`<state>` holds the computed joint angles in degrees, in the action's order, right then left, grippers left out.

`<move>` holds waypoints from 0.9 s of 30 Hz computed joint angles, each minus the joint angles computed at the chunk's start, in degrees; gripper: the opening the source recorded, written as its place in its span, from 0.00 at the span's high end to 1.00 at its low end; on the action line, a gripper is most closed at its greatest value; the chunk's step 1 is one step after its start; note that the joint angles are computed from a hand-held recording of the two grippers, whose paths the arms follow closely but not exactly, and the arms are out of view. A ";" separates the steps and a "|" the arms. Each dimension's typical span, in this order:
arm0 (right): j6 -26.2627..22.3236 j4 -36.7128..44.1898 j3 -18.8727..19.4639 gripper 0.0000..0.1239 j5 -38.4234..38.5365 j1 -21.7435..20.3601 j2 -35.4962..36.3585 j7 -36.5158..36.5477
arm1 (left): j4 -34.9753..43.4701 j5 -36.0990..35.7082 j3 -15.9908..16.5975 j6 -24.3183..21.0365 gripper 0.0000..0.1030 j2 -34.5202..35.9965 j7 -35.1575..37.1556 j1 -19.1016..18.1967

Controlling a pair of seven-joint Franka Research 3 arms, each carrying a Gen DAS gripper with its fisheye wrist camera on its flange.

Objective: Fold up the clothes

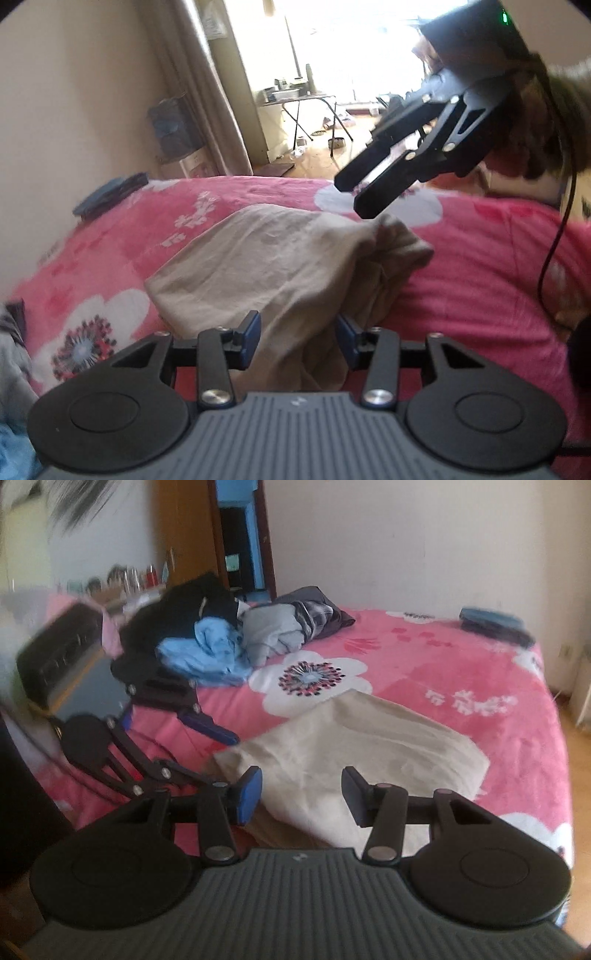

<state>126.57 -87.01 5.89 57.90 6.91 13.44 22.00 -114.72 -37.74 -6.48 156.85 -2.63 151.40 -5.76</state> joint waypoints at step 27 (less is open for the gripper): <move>21.78 -19.21 -1.85 0.87 -19.89 5.59 -8.26 30.46 | -4.49 30.50 -1.45 8.06 0.63 1.36 -22.24 1.25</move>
